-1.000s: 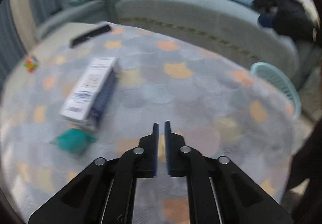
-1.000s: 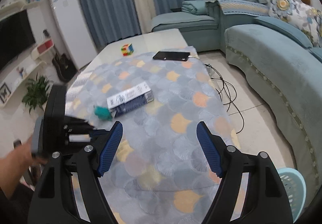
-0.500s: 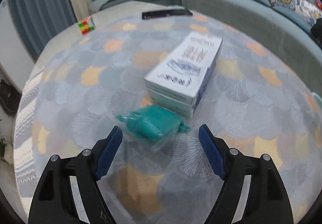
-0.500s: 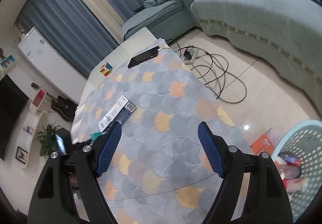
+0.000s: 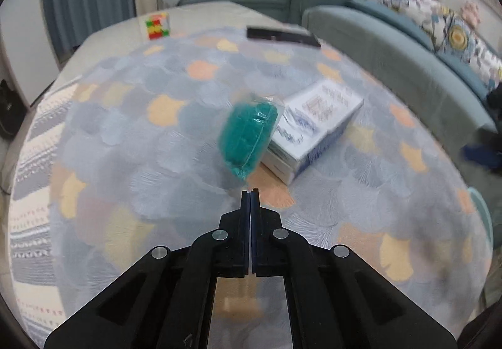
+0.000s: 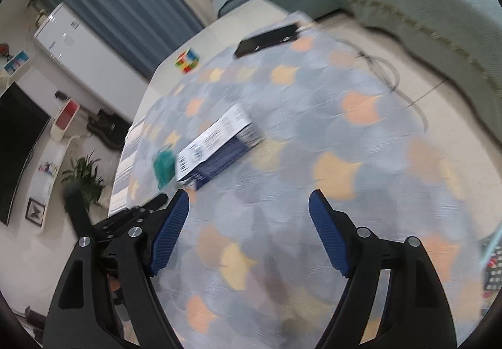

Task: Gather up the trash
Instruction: 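Move both grippers back over the table toward the teal packet and milk carton, then grasp the teal wrapped packet with the left gripper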

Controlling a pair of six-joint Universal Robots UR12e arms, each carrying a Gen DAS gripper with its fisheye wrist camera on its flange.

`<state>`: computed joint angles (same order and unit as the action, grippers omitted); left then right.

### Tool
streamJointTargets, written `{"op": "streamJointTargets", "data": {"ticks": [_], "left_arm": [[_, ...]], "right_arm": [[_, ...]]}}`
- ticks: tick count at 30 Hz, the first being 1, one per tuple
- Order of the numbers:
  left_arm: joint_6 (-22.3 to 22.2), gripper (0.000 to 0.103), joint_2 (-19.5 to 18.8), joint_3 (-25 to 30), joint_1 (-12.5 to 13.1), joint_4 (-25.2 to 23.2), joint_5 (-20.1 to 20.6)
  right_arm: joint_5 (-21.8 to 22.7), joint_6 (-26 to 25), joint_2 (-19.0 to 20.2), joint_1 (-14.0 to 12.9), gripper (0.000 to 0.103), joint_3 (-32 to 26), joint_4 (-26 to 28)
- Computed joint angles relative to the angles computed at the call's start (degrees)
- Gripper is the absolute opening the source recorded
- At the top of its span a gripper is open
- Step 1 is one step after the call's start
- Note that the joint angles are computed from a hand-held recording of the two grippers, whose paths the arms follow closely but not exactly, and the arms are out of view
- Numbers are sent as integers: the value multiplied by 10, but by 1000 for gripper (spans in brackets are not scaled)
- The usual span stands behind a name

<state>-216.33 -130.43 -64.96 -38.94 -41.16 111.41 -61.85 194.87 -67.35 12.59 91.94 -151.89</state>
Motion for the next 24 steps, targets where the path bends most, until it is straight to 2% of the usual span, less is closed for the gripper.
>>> {"op": "streamJointTargets", "data": {"ticks": [4,8,9,10,11,13,14,16,18,21,22,24], "left_arm": [[-13,0,27,-33,0,29,22],[-16,0,47,-57,-3,46,36],[-13,0,49,-60,-3,46,38],[-11,0,52,-63,-4,45,41],[-11,0,53,-64,-3,45,39],[-11,2,55,-68,4,51,16],[-9,7,53,-68,9,55,-2],[-16,37,46,-62,14,49,-12],[-36,49,38,-54,17,34,-11],[-73,58,25,-42,23,11,-22],[-79,59,21,-38,24,7,-29],[-69,59,11,-25,22,-13,-34]], "right_arm": [[-17,-14,31,25,77,-36,11],[-79,-39,66,46,82,-82,2],[-103,-35,74,51,84,-97,9],[-152,-32,82,59,85,-116,18],[-181,-38,89,65,87,-132,23],[-219,-75,108,78,93,-174,38],[-242,-100,122,85,95,-202,64],[-280,-142,159,97,95,-275,161],[-296,-145,186,100,95,-320,230],[-301,-148,199,95,95,-335,292],[-307,-158,193,93,95,-320,296],[-274,-166,173,84,95,-275,255]]}}
